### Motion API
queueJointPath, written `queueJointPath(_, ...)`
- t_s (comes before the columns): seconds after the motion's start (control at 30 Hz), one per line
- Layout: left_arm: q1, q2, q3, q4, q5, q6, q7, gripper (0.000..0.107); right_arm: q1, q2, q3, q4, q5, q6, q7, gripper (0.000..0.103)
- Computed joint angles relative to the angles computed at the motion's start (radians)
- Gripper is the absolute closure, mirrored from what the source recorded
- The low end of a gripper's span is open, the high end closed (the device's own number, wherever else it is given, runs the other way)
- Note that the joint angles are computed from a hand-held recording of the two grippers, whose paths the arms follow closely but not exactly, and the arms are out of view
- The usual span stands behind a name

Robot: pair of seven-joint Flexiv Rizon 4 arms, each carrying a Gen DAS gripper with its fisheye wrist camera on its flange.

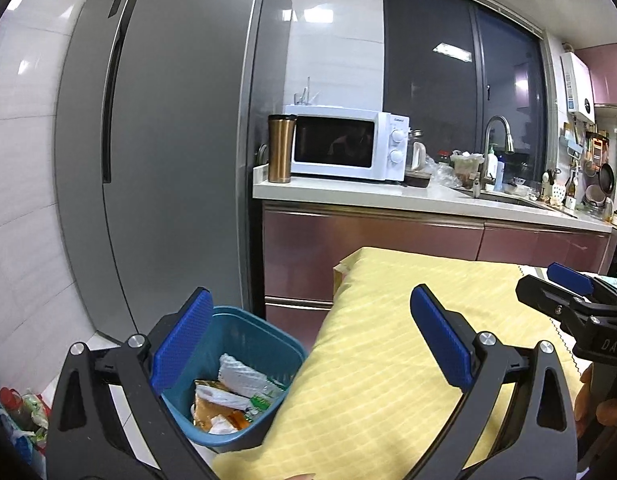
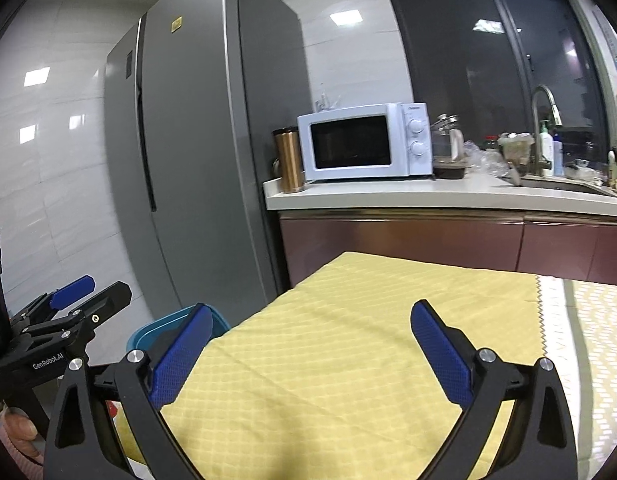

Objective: Collect trash

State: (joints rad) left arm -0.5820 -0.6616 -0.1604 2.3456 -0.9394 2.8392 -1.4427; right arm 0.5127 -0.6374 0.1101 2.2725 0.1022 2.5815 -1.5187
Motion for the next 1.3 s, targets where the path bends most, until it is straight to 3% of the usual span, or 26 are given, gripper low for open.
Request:
queueJointPath(0.67, -0.064, -0.064, -0.036, -0.111, -0.015, 0.029, 0.101, 0.009, 0.007, -0.019, -0.012, 0.056, 0.142, 0.144, -0.009, 0.007)
queueJointPath(1.3, -0.088, -0.106, -0.063, -0.172, -0.015, 0.04, 0.157, 0.009, -0.016, -0.026, -0.009, 0.116, 0.16, 0.223, 0.015, 0.007)
